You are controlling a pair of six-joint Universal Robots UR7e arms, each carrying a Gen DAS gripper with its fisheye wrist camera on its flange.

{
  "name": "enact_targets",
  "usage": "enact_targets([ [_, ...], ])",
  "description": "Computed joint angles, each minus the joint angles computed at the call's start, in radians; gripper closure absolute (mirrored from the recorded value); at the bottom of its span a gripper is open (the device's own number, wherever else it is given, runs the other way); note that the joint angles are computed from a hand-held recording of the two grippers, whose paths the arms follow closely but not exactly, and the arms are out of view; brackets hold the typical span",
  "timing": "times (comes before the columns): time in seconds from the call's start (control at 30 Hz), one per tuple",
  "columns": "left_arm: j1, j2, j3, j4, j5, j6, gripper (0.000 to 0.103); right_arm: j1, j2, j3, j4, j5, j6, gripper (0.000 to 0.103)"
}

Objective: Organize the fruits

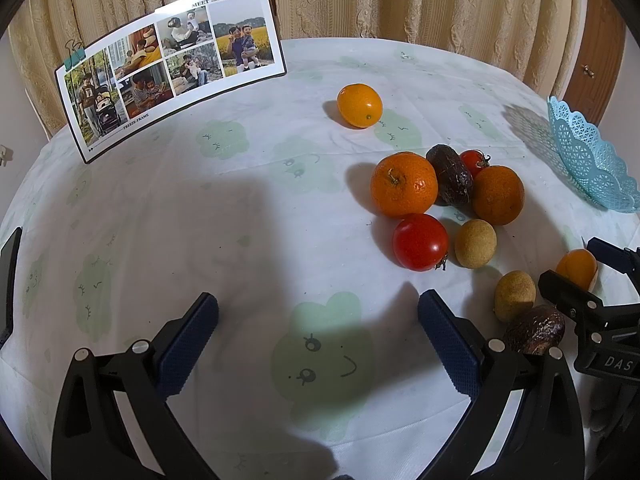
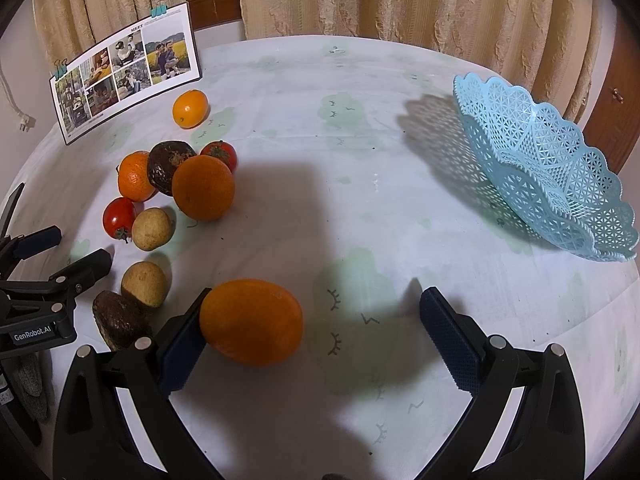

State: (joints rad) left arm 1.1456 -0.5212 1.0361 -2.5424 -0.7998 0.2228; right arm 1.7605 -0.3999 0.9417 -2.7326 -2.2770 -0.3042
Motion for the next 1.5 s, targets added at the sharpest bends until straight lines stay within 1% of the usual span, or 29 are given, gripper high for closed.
enact_targets([
  [0.23, 0.000, 0.000, 0.000, 0.000, 0.000, 0.000, 0.005, 0.000, -0.001, 0.001, 0.003, 0.000, 0.001, 0.002],
  [0.47, 0.000, 0.000, 0.000, 0.000, 0.000, 0.000, 0.005, -0.001, 0.001, -0.018, 0.049, 0.002, 0.005, 0.002],
  [1.07, 0.000, -0.003, 0.004, 0.001, -0.008, 0.002, 0.005, -0.002, 0.003, -0.025, 0.062, 0.001, 0.002, 0.002],
  [1.27, -0.001, -0.005, 0.005, 0.002, -0.005, 0.005, 0.005, -0.002, -0.014, 0.016, 0.001, 0.017, -0.020, 0.002],
  [1.37, -0.003, -0.009, 0.007, 0.004, 0.001, 0.005, 0.005, -0.003, -0.028, 0.040, -0.028, 0.039, -0.022, 0.002],
  [1.5, -0.007, -0.026, 0.003, 0.014, -0.025, -0.005, 0.005, -0.004, -0.069, 0.099, -0.104, 0.079, -0.026, 0.002],
])
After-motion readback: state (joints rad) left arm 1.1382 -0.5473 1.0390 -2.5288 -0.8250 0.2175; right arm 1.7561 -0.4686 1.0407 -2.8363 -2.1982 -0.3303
